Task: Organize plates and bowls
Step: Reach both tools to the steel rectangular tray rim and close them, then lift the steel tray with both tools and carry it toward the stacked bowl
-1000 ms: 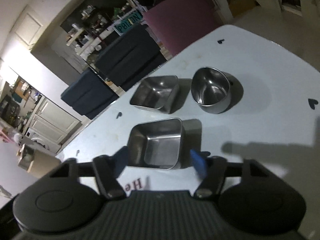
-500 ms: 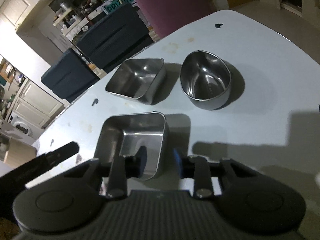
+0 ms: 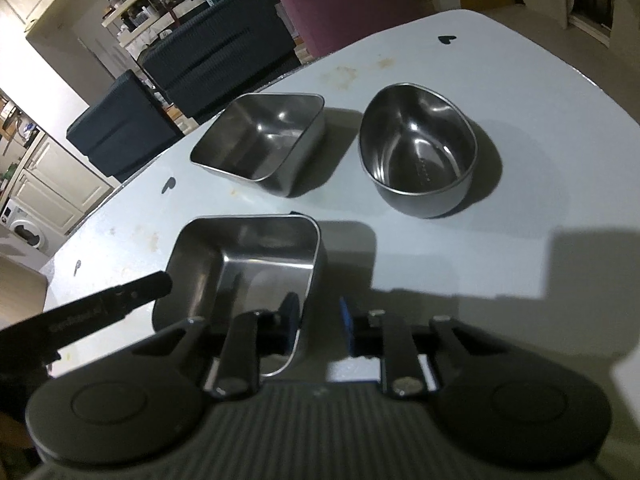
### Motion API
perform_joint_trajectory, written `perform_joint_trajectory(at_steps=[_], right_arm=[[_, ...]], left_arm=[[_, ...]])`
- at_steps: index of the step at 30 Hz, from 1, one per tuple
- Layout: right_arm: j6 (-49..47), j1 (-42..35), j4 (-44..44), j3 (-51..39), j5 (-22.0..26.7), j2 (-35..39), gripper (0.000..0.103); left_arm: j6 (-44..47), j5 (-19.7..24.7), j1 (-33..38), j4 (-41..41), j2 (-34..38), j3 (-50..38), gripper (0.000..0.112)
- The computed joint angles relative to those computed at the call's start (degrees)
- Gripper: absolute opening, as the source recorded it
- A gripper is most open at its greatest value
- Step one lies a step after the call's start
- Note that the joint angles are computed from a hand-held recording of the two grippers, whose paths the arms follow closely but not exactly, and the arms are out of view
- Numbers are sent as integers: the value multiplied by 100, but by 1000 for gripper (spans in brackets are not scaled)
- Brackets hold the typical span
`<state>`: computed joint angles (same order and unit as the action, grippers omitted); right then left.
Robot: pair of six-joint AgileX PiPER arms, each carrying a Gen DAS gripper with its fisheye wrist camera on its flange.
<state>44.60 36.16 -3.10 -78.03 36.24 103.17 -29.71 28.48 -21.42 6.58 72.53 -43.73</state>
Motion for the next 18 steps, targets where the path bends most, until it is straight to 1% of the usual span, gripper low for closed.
perform_joint_trajectory(at_steps=[2,4,9,14,18], right_arm=[[-98,2,63,-10,-55,46,15],[-171,30,80,-32,-82,63,9],[-14,184,-311,-106,-50,115,8],[-9,226,-503,-70,-75,49,7],[68,309,-772,-73,-20,-23,7]], left_arm=[[206,-79,112,-271,-39,63,10],[215,-116,118,-270,-59,106,5],[667,-37,246,-715,-174,162,4],[183,115,-43,-220,-389,214,4],[29,290,-184,-71,-705,305,4]])
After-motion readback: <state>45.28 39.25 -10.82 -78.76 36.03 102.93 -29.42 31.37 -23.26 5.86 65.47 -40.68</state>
